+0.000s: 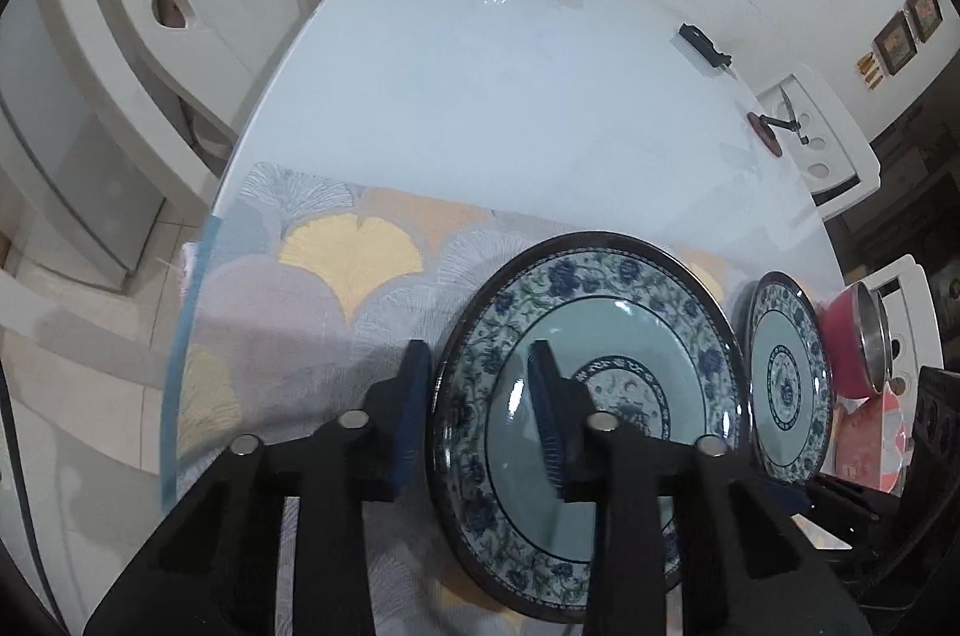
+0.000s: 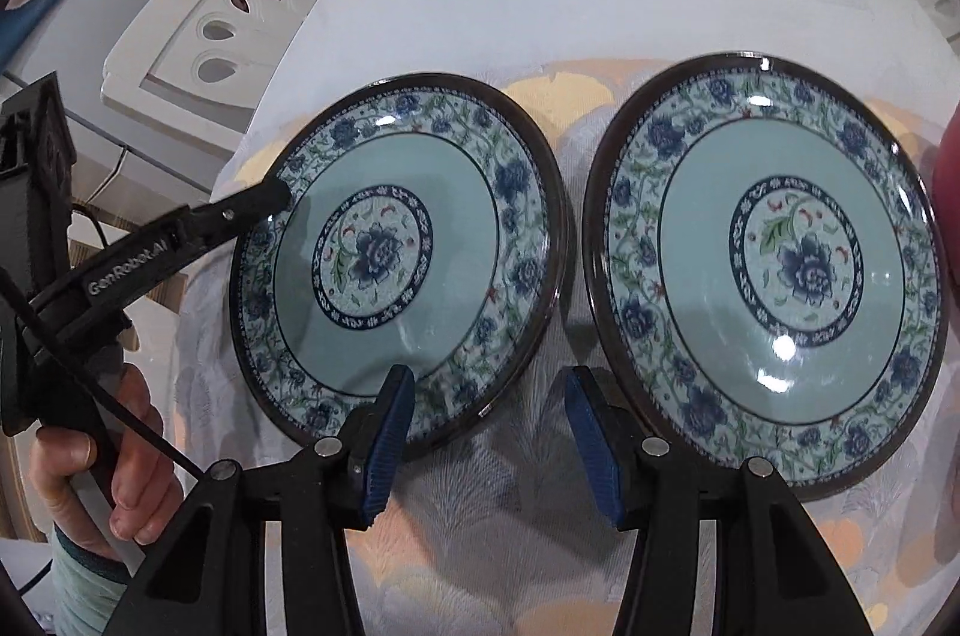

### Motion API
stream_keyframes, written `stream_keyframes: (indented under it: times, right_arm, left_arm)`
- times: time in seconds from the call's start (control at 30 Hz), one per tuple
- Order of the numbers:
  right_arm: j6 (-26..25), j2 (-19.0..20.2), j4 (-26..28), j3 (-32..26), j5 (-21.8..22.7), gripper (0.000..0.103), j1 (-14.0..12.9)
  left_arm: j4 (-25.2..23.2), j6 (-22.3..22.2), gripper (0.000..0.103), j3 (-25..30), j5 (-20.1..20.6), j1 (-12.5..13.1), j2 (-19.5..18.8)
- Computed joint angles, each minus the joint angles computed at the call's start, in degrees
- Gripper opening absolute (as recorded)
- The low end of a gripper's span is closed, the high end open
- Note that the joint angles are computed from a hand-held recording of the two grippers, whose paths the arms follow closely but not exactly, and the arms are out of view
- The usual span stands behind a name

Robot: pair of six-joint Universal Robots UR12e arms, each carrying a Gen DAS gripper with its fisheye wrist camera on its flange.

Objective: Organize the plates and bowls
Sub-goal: 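Grasp the rim of the next blue-and-white plate with both tools, then lift the held plate with both tools and carry it toward the stack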

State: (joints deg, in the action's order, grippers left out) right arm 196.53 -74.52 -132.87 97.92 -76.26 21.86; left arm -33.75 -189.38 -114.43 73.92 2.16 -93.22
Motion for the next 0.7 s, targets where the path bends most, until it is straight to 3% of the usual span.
stream_keyframes:
  times: [0.03,0.4,0.7]
  right_arm:
    - [-0.3,0.2,-0.2,-0.2,-0.4,0.044,0.1]
    - [-3.9,1.3,-2.4,-0.7,-2.6,0.036,1.0]
    - [-11.1,-1.1,-3.7,1.1,-2.5,0.036,1.3]
  left_arm:
    - [0.3,0.0,0.027,-0.1,-0.1,0.0,0.0]
    - [1.8,-0.4,0.027,-0.8,-4.3,1.3,-0.7]
    - [1.7,-0.5,0.026,-3.3,-2.8,1.0,3.7]
